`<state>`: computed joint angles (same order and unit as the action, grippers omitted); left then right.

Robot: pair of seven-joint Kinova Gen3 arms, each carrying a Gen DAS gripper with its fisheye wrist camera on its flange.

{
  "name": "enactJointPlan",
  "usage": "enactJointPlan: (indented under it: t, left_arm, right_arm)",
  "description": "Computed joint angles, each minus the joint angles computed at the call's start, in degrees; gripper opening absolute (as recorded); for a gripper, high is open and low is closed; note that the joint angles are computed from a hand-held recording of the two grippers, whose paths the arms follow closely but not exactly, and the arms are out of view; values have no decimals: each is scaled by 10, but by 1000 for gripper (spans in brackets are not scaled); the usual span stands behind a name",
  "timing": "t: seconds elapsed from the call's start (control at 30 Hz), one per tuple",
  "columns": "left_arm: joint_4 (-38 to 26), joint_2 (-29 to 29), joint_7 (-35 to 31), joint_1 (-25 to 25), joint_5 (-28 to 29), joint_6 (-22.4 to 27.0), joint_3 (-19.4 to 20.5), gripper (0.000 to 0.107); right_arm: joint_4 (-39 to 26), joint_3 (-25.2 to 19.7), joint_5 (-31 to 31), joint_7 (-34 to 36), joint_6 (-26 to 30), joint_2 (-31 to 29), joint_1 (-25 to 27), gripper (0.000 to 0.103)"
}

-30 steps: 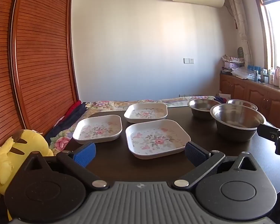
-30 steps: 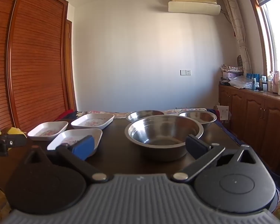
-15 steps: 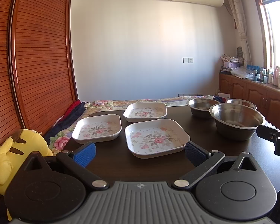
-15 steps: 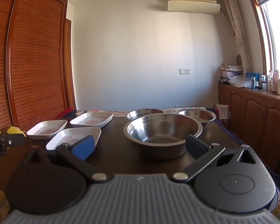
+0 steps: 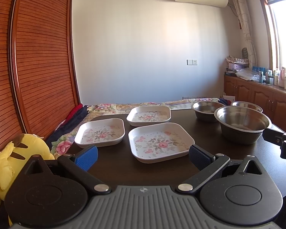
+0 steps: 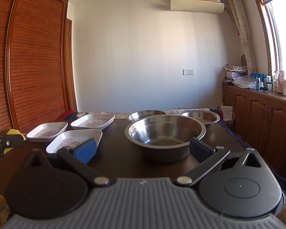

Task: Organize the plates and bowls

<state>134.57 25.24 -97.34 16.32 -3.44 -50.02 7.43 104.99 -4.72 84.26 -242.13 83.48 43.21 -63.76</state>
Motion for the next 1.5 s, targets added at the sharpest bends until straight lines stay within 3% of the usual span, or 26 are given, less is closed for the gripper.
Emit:
enactJointPlan:
  t: [1.1,1.5]
  left_arm:
    - [1,3,-5,2,2,3,0,103]
    - [-17,5,10,-12,-18,45,3,103]
  right_arm:
    - [1,-1,1,-3,-4,4,1,103]
    - [0,-1,2,4,-11,0,4,103]
